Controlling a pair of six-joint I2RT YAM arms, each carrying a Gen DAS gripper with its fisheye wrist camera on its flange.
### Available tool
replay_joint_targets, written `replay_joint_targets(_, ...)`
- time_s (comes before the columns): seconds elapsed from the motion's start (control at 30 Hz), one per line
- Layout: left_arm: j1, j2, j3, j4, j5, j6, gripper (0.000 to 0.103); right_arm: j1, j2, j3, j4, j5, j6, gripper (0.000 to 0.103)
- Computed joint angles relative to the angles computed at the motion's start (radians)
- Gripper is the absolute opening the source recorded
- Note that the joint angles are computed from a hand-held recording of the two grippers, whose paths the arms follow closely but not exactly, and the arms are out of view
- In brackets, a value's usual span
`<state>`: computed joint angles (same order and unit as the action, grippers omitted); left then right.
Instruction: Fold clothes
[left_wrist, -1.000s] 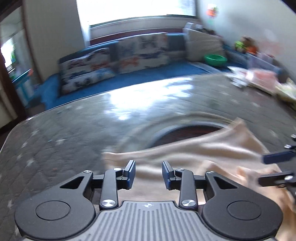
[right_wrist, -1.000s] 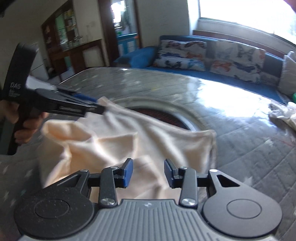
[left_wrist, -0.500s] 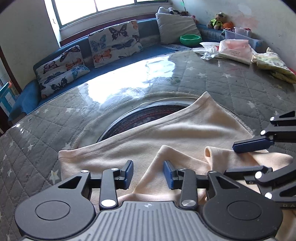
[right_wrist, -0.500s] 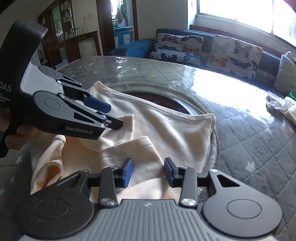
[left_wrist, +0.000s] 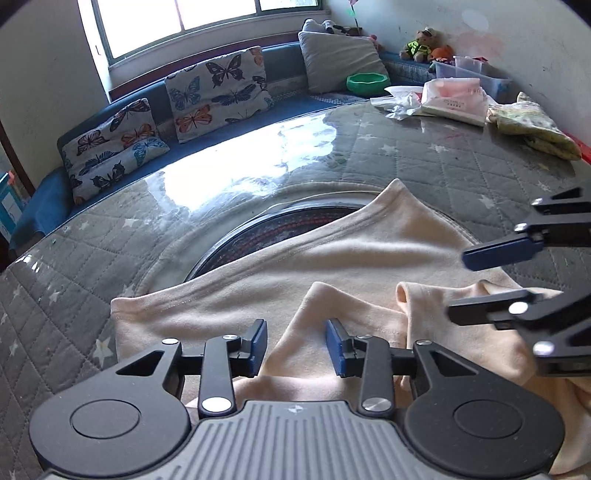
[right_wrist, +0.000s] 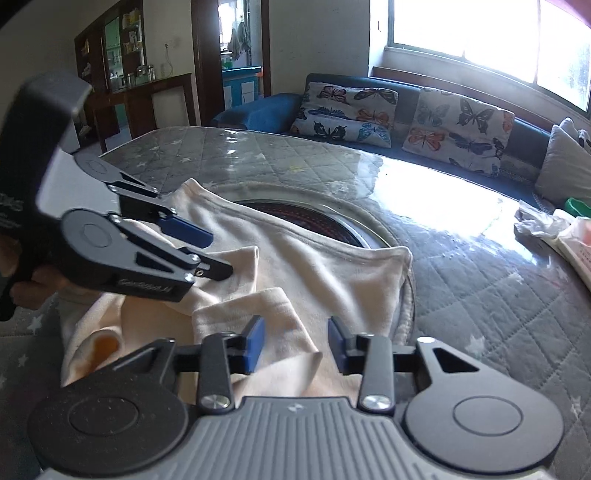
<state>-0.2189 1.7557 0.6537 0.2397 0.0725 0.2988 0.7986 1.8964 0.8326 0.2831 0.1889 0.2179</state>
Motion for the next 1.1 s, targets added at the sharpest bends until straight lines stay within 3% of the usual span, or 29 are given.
replay_joint_targets(0.13, 0.039, -0.031, -0.006, -0.037, 0.050, 0.001, 0.044, -0.027, 0.045, 0.034, 0.005, -0.076, 0.015, 0.034)
replay_joint_targets(0.2, 0.061, -0.064, -0.034, -0.033, 0.078, 0.024, 0.048, -0.023, 0.047, 0.032, 0.005, -0.064, 0.017, 0.022)
replay_joint_targets(0.23, 0.069, -0.084, -0.055, -0.025, 0.090, 0.045, 0.048, -0.021, 0.038, 0.022, 0.012, -0.058, 0.018, 0.004)
replay_joint_targets(0.47, 0.059, -0.222, -0.187, 0.018, 0.152, 0.161, 0.051, -0.001, -0.089, -0.086, 0.048, 0.012, 0.025, 0.002)
replay_joint_targets(0.63, -0.011, -0.210, -0.203, 0.030, 0.105, 0.216, 0.050, 0.038, -0.191, -0.158, 0.058, 0.104, 0.038, 0.002)
replay_joint_targets(0.77, -0.020, -0.138, -0.175, 0.044, 0.074, 0.207, 0.031, 0.054, -0.290, -0.221, 0.044, 0.162, 0.044, 0.002)
replay_joint_targets(0.9, 0.000, -0.129, -0.222, 0.148, 0.055, 0.165, 0.010, 0.064, -0.435, -0.317, 0.014, 0.244, 0.081, 0.002)
replay_joint_targets(1.1, 0.128, -0.322, -0.328, 0.189, 0.073, 0.006, 0.008, 0.074, -0.726, -0.488, -0.150, 0.424, 0.200, 0.002)
